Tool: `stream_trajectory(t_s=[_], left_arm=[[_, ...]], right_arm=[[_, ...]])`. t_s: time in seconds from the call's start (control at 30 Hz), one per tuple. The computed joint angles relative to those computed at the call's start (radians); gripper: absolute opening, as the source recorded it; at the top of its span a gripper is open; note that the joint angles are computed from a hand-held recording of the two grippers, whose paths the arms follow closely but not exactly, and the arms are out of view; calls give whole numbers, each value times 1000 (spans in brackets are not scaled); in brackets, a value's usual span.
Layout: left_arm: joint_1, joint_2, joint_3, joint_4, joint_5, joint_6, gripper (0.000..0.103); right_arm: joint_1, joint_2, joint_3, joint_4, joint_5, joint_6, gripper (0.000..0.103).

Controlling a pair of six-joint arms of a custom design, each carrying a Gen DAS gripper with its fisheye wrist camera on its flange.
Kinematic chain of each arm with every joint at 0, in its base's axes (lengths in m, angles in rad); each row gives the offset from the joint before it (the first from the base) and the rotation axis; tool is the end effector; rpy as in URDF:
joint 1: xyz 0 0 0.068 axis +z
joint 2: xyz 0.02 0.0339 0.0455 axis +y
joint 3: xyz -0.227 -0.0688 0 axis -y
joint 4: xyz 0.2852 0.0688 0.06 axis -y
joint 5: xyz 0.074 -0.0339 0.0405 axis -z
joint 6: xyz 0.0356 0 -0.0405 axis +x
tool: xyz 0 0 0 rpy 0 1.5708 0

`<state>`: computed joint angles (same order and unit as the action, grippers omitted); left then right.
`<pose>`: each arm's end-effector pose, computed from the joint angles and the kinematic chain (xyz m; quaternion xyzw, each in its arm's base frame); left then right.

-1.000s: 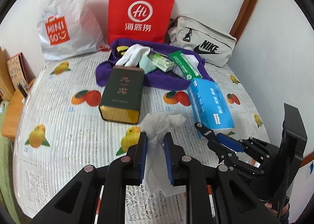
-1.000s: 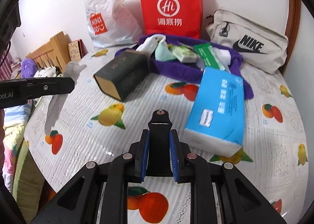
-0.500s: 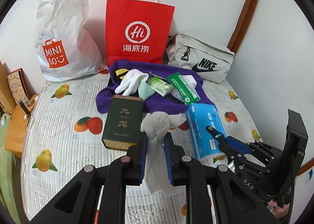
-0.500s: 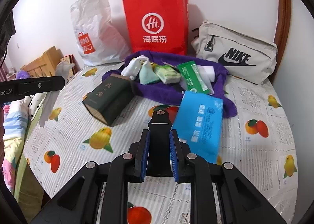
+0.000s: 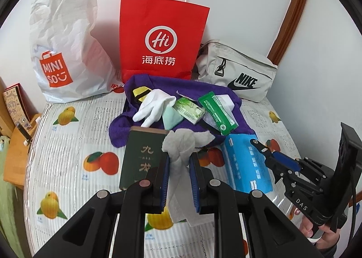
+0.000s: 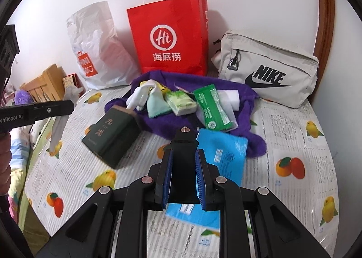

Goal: Organize soft objects
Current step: 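Carry the tissue with the left tool while the right tool carries the strap to the towel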

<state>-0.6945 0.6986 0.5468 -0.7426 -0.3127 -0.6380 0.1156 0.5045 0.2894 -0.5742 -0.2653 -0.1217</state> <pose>0.1643 -0.1226 0.1916 -0.0253 0.9329 -0.0871 0.3484 0.1867 0.0311 0.1441 -0.1585 0.9041 0.1211 0.3779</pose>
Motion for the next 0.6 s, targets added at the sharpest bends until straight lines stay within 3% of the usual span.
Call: stream_trajectory(t_s=[0.6], left_arm=[[229, 359, 126, 246, 185, 209, 17]], right_arm=[[-17, 552, 240, 333, -2, 20, 21]])
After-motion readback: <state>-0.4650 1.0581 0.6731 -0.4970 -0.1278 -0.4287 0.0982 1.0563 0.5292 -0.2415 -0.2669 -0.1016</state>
